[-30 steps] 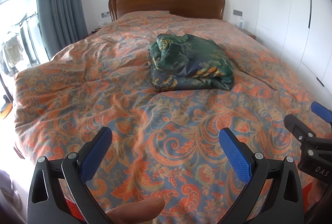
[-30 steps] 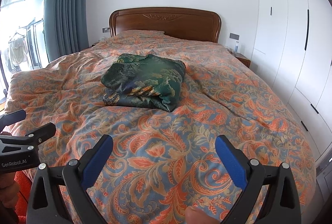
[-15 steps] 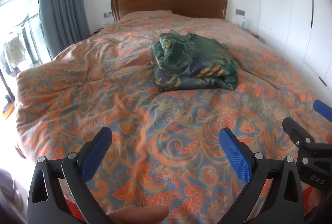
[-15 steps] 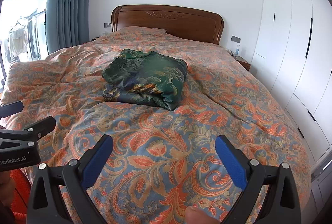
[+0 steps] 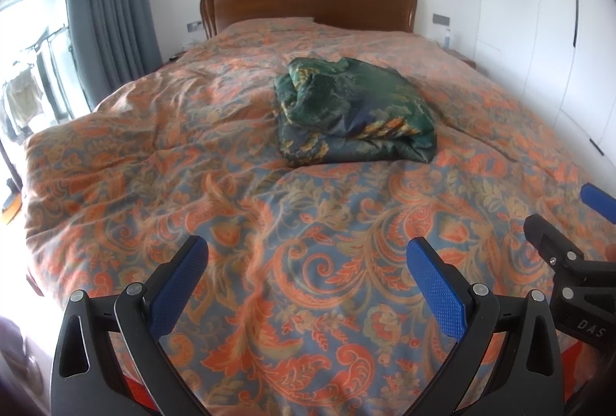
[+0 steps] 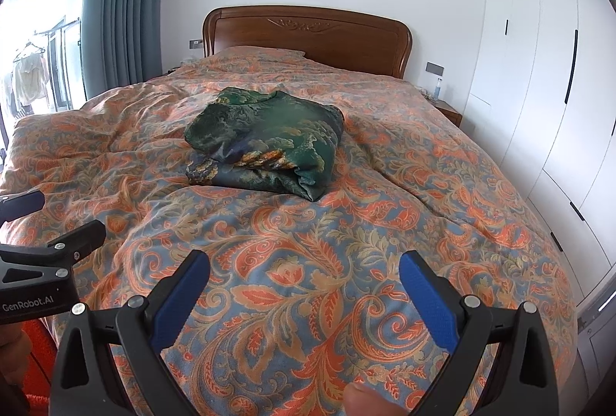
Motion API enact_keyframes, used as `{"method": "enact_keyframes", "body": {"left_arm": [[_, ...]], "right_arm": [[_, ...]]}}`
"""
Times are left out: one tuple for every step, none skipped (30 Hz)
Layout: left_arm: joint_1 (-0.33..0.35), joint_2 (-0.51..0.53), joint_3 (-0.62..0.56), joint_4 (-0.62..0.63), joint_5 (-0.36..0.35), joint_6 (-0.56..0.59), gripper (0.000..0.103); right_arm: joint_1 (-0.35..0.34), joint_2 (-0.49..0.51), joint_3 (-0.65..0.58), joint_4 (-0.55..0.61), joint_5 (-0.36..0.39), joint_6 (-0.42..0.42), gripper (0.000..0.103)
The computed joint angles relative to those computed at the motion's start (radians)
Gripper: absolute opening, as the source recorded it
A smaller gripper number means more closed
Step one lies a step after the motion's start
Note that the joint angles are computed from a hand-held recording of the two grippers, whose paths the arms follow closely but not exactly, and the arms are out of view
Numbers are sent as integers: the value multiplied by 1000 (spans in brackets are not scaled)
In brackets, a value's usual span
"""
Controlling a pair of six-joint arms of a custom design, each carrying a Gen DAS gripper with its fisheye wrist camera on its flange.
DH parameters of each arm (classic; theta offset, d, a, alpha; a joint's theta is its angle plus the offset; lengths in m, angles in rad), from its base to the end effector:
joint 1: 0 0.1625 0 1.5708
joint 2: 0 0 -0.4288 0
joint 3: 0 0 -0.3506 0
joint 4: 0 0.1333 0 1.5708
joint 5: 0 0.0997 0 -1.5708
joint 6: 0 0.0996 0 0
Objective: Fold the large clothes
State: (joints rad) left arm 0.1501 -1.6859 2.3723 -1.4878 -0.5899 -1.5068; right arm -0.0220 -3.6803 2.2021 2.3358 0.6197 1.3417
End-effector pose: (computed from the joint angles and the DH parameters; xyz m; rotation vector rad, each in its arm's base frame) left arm -0.2198 -0.2518 0.2571 0.3618 2.1096 -1.0202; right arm 0.3684 -0.2225 0.1826 0.6313 -2.0920 0.9963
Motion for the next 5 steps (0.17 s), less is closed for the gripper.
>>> {"method": "enact_keyframes", "body": {"left_arm": [[-3,0,2,-3,2,4,103],[-6,0,4,-4,4,9,103],[-11,4,3,10,9,-5,103],[-14,6,1,20,15,-15,103],[-17,7,1,28,19,-20,103]], "right_arm": [[-1,0,0,-1,0,0,101],[-2,0,0,-4,1,4,101],[-2,1,0,-6,2,6,101],[-3,1,1,-6,4,7,101],[-4,1,0,-6,4,8,101]]}}
